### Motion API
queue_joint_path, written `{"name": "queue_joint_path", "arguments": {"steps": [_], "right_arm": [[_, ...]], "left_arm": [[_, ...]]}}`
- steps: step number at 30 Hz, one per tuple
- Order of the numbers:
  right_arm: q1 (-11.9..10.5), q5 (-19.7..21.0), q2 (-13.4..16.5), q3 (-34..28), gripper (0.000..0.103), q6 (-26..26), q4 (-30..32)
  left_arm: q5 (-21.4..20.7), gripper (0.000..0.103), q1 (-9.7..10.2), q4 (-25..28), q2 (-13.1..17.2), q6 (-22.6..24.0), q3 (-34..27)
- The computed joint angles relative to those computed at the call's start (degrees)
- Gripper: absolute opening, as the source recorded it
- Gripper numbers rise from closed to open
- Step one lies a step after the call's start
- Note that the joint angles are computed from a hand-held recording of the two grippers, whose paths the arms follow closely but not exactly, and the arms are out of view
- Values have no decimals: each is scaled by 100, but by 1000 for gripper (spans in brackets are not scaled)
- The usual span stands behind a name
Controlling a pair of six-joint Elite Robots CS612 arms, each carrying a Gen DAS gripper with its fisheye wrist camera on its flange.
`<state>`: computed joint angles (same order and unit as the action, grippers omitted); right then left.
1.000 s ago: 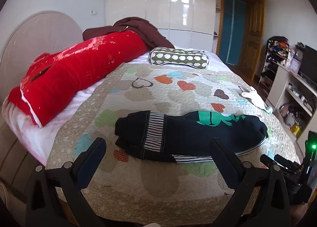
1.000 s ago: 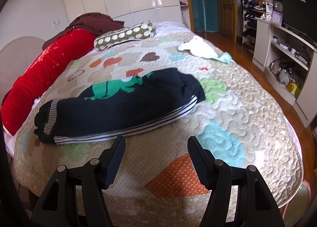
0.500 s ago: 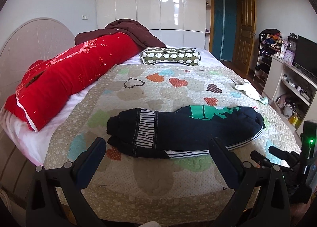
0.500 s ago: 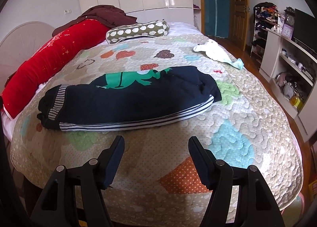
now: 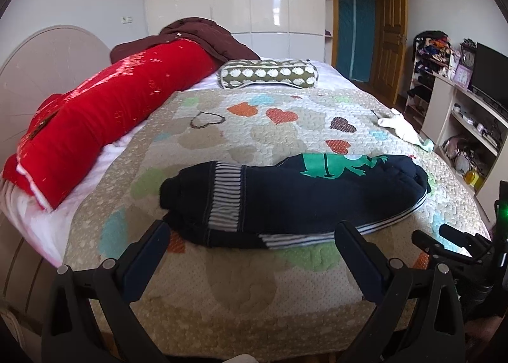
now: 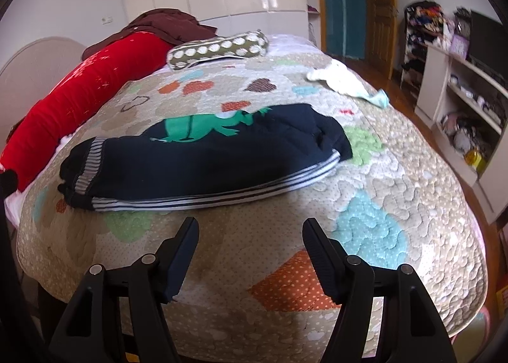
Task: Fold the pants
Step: 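Move the left gripper toward the folded pants' striped cuff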
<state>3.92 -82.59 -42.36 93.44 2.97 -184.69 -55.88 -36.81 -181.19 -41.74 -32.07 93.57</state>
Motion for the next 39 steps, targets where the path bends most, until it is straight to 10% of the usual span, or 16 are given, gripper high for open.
{"name": "queue_joint_path", "arguments": {"steps": [13, 26, 31, 39], "right_arm": [[-245, 13, 145, -156, 72, 649, 223], [-435, 484, 364, -428, 72, 998, 336], [-520, 580, 396, -447, 72, 1118, 278], [-659, 1072, 514, -606, 74, 1222, 221]], "left_arm": [[-1200, 103, 247, 1939, 764, -144, -1088], [-1988, 102, 409, 2037, 699, -189, -998], [-2780, 61, 501, 1606, 499, -45, -842], [-3069, 69, 681, 1091, 654, 667, -1763]]}}
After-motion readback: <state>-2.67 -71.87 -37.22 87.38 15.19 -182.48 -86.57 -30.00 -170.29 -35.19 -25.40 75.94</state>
